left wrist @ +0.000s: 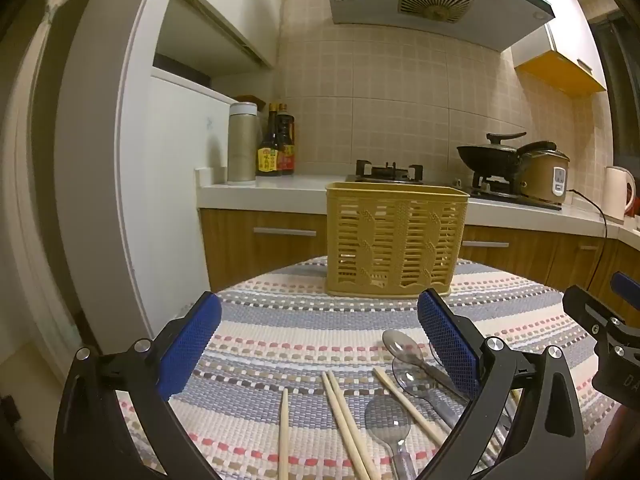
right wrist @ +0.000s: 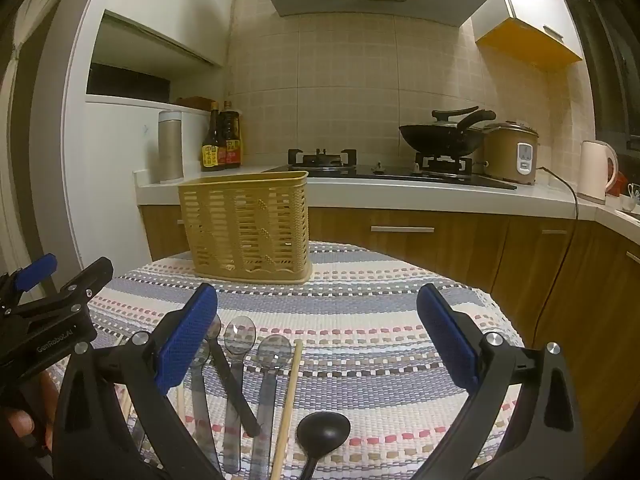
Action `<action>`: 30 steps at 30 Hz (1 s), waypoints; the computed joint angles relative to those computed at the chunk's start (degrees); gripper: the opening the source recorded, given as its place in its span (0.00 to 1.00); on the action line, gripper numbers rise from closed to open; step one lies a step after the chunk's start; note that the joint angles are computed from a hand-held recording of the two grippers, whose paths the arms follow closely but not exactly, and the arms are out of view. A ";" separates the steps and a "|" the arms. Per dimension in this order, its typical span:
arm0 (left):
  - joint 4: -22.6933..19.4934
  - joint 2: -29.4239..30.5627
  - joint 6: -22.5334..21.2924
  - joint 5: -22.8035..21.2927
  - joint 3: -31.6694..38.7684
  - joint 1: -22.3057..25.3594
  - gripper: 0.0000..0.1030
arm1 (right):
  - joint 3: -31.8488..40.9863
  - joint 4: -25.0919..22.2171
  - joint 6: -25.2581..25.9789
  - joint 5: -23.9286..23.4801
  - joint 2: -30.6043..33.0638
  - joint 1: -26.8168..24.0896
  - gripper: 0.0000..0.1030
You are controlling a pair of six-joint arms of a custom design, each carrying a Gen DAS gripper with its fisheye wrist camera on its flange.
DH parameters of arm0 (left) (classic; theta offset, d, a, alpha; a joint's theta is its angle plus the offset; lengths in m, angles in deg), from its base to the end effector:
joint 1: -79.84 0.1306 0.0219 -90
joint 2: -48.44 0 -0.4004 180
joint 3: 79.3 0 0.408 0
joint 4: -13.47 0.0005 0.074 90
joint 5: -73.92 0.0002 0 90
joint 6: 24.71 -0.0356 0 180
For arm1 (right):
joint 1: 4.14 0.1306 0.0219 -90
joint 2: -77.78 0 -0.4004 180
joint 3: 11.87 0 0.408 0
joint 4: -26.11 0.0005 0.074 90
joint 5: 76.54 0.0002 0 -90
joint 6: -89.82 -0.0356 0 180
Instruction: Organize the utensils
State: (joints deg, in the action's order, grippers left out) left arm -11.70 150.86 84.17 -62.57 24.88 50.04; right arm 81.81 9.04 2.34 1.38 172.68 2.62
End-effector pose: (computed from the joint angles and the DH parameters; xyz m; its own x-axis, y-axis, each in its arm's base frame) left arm 0.5386 -0.2793 0.4948 -0.2501 -0.1135 -0.9616 -0.3343 0.9422 -0.0243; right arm 0.5625 0.0737 0.4865 -0.2976 -0.0786 -0.9514 -0.3258 0.9451 0.0239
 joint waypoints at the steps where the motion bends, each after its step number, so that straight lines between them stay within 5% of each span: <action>1: 1.69 -0.82 1.26 -2.49 -3.26 -2.02 0.93 | -0.03 0.11 -0.14 0.02 0.00 -0.03 0.93; 30: 2.74 -1.16 1.29 -2.51 -4.42 -2.32 0.93 | -0.91 1.66 1.36 0.40 -0.34 0.26 0.93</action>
State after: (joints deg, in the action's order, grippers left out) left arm -8.96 149.70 85.46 -65.09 20.45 47.71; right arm 80.90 10.70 3.71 1.78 172.34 2.88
